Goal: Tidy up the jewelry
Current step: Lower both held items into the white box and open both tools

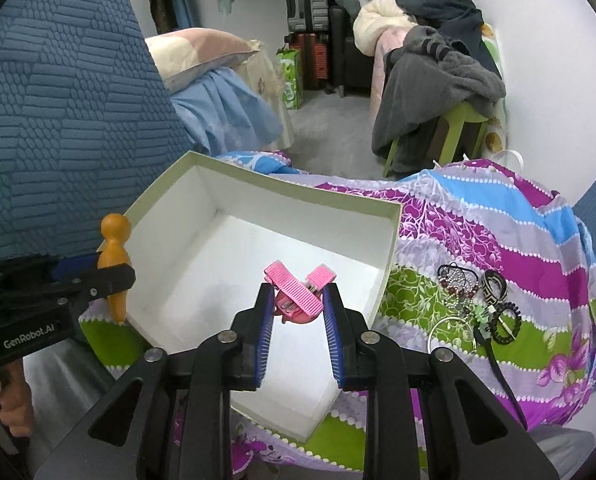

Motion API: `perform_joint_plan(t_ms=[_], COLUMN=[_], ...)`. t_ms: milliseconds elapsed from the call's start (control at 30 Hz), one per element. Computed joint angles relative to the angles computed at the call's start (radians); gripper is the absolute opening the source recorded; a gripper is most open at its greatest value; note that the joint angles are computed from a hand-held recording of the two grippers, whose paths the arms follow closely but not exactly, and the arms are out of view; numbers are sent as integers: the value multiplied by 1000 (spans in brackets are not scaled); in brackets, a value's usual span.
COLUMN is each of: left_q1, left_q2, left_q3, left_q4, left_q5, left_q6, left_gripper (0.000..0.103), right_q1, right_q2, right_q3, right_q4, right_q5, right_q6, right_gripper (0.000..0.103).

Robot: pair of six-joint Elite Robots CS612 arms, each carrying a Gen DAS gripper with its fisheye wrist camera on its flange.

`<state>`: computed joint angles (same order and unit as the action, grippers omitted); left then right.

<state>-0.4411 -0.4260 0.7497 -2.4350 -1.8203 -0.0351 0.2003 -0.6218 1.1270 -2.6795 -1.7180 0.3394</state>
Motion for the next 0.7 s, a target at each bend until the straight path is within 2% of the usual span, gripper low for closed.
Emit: perform_joint_plan(t_ms=[100,167,233,300,700], left_q1=[-1,-2,-5,-9,-43], left_q2=[-2,-8,-23,-41,-147], left_q3=[-3,-2,20,47,173], left_q4=[-9,-12,-48,-96,-293], left_q5=[-4,-4,15,29,61], left_q6=[-7,-17,-28,-35,-60], left_gripper=[34,40,67,75,76], right_q1=[-3,-4,-6,-8,-16], right_q2=[-5,-11,-19,-30,-124], right_q3=[5,11,19,30,135], right_q4=[-10,-23,-37,-60,-246], right_q5=[13,17,20,22,-36], right_q6=[3,-1,-8,-10,-75], right_gripper=[30,30,31,31,31])
